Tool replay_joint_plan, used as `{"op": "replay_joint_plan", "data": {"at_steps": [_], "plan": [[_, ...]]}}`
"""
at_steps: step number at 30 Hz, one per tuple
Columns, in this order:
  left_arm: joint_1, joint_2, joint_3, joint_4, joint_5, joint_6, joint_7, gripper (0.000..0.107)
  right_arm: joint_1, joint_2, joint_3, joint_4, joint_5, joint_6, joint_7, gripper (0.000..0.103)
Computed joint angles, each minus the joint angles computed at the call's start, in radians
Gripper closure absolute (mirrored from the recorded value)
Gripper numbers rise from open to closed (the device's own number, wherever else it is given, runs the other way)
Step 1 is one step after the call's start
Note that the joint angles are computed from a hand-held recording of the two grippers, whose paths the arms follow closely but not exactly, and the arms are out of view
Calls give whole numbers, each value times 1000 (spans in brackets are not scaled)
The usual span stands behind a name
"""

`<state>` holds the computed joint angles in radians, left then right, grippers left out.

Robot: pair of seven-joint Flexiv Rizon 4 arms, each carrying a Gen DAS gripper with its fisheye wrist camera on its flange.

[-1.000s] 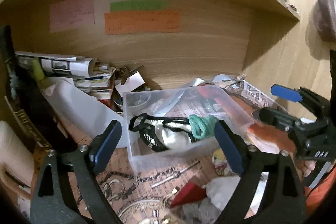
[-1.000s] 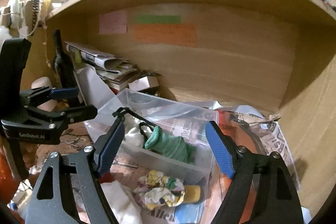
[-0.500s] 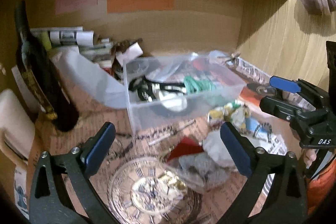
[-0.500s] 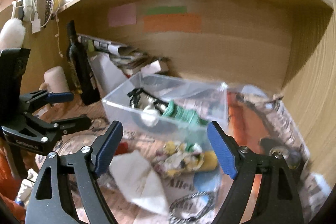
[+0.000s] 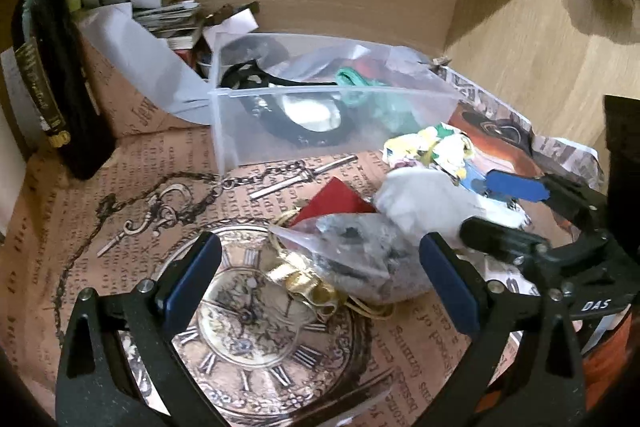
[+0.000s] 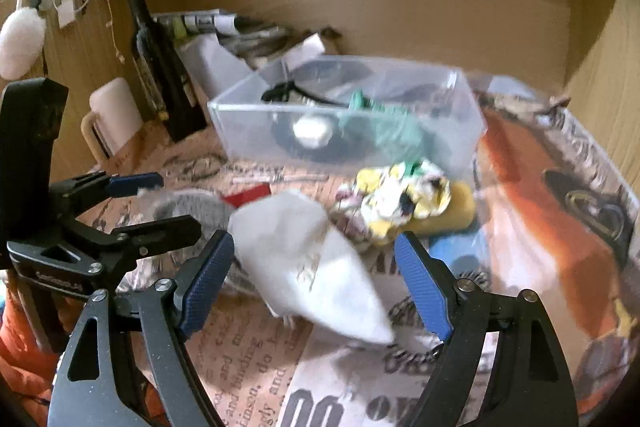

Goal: Organize soft objects
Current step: 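Grasp the white 'Take me' cloth with the right tool while the left tool grasps the grey plastic bag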

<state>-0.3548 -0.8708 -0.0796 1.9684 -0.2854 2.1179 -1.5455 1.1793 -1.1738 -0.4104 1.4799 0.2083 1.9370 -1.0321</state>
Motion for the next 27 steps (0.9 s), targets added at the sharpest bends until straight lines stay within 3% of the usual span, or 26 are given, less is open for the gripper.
{"op": "replay_joint_plan", "data": {"at_steps": [4, 10, 15, 20, 27], "plan": [[-13, -11, 7, -19, 4, -13, 27, 25, -43, 1, 56, -14, -44, -12, -3, 25], [31, -30, -36, -39, 50, -16, 15, 40, -94, 6, 119, -24, -105, -24, -4, 47], [67, -38, -66, -42, 95, -8, -9, 60, -92, 4, 116, -19, -101, -5, -2, 64], [57, -34, -55, -40, 101, -1, -14, 67, -98, 9, 128, -14, -89, 22, -19, 73], [30, -20, -29, -28, 66, 18, -20, 72, -78, 20, 118, -1, -44, 60, -67, 75]]}}
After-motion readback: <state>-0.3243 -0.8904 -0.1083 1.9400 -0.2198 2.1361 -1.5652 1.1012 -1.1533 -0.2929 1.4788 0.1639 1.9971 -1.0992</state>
